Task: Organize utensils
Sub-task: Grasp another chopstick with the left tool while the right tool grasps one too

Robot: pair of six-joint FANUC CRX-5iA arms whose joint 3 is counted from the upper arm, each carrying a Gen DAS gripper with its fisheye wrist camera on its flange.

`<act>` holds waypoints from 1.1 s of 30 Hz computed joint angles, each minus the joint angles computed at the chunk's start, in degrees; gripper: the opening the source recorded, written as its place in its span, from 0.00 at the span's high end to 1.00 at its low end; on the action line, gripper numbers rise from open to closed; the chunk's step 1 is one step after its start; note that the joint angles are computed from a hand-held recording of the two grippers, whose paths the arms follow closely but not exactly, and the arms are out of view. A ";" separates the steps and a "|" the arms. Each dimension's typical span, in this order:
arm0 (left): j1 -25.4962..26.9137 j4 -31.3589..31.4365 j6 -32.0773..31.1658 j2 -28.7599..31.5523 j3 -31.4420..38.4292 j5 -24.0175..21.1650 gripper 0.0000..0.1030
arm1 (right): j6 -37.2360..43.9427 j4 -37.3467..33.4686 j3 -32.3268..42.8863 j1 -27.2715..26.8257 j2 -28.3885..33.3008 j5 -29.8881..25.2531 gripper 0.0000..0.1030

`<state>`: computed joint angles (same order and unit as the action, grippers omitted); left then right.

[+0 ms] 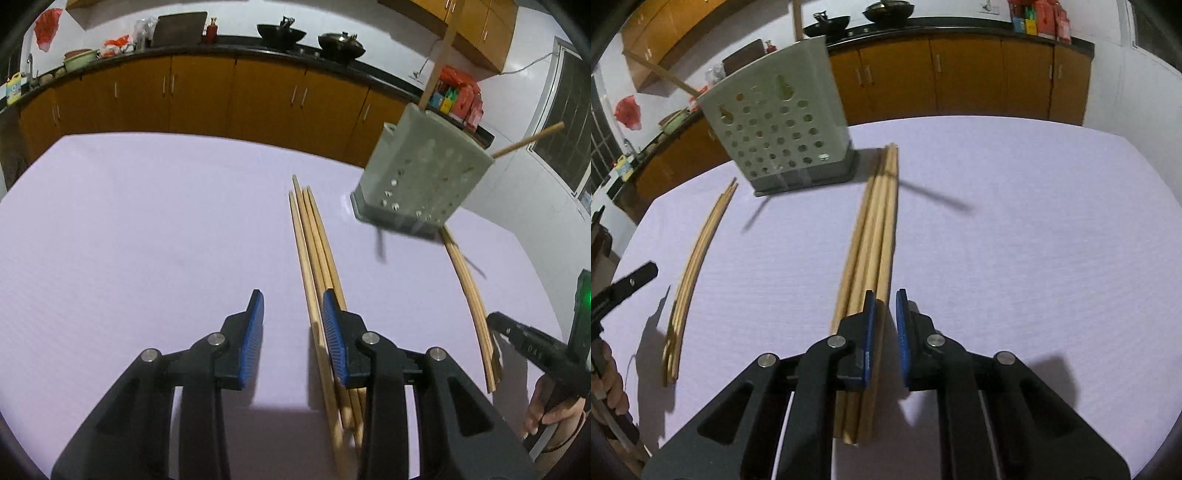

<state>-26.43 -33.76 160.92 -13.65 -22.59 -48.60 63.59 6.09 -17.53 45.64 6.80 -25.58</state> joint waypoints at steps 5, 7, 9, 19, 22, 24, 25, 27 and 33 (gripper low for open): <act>0.75 2.59 -1.90 1.03 -0.08 1.46 0.69 | 1.16 -0.33 -0.62 0.37 -0.08 -0.15 0.88; 0.63 3.15 -2.33 1.47 0.00 1.78 0.72 | -2.40 4.10 -2.31 0.98 -0.33 0.90 0.92; 0.67 3.88 -3.20 1.89 0.11 2.19 0.75 | -13.74 15.15 -4.80 1.11 -0.11 1.23 0.92; -1.41 3.68 -5.70 4.23 2.18 -1.25 0.85 | -18.37 17.83 -6.00 -0.72 -0.12 2.68 0.92; -2.19 2.73 -5.74 4.91 3.15 -3.91 0.88 | -17.17 17.11 -6.07 -0.88 -0.30 2.74 0.92; -2.40 2.28 -5.52 4.79 3.17 -4.41 0.89 | -17.14 17.41 -6.44 -0.66 -0.78 2.61 0.92; -2.36 2.29 -5.33 4.85 3.26 -4.50 0.88 | -17.25 17.61 -6.68 -0.52 -0.93 2.74 0.92; -2.81 1.81 -4.94 5.60 4.01 -4.88 0.88 | -16.44 16.83 -6.98 -0.21 -1.25 3.23 0.92; -0.71 0.76 -4.07 5.53 4.10 -5.79 0.92 | -24.34 26.25 -9.41 -0.65 -1.00 4.96 0.92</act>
